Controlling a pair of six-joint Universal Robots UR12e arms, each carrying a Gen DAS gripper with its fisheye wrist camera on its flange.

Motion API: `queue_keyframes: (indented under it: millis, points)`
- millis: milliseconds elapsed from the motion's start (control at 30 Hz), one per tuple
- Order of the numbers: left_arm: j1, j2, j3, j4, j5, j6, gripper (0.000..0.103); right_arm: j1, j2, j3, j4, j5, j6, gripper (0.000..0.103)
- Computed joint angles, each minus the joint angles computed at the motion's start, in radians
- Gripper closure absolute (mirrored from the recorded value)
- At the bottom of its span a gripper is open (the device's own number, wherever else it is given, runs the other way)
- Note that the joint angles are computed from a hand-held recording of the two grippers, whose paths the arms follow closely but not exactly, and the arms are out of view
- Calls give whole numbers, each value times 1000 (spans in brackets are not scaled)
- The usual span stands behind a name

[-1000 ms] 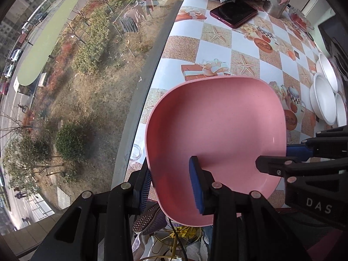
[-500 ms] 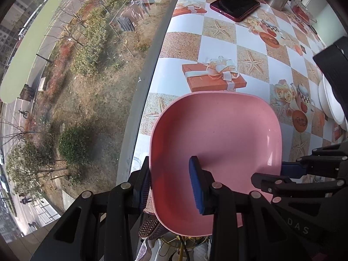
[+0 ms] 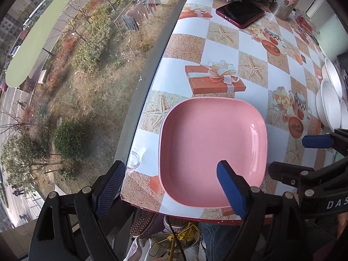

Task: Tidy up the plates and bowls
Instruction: 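Lower the pink plate onto the blue plate and open both grippers, then move both grippers open toward the rim of the green plate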

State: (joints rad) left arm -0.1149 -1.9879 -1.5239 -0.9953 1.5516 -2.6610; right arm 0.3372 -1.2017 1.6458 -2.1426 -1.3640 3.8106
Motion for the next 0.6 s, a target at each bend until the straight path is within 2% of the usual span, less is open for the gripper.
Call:
queue_keyframes:
  millis: [67, 200, 333, 600]
  points:
    - [-7, 4, -1, -15, 4, 15, 7, -10, -19, 22, -2, -10, -11, 1]
    - [-25, 17, -11, -36, -4, 54, 7, -22, -64, 71, 4, -33, 6, 1]
    - [-44, 23, -6, -102, -50, 97, 7, -40, -125, 143, -1, -46, 62, 1]
    - [-124, 27, -20, -92, -24, 248, 7, -83, -259, 293, -38, -69, 215, 1]
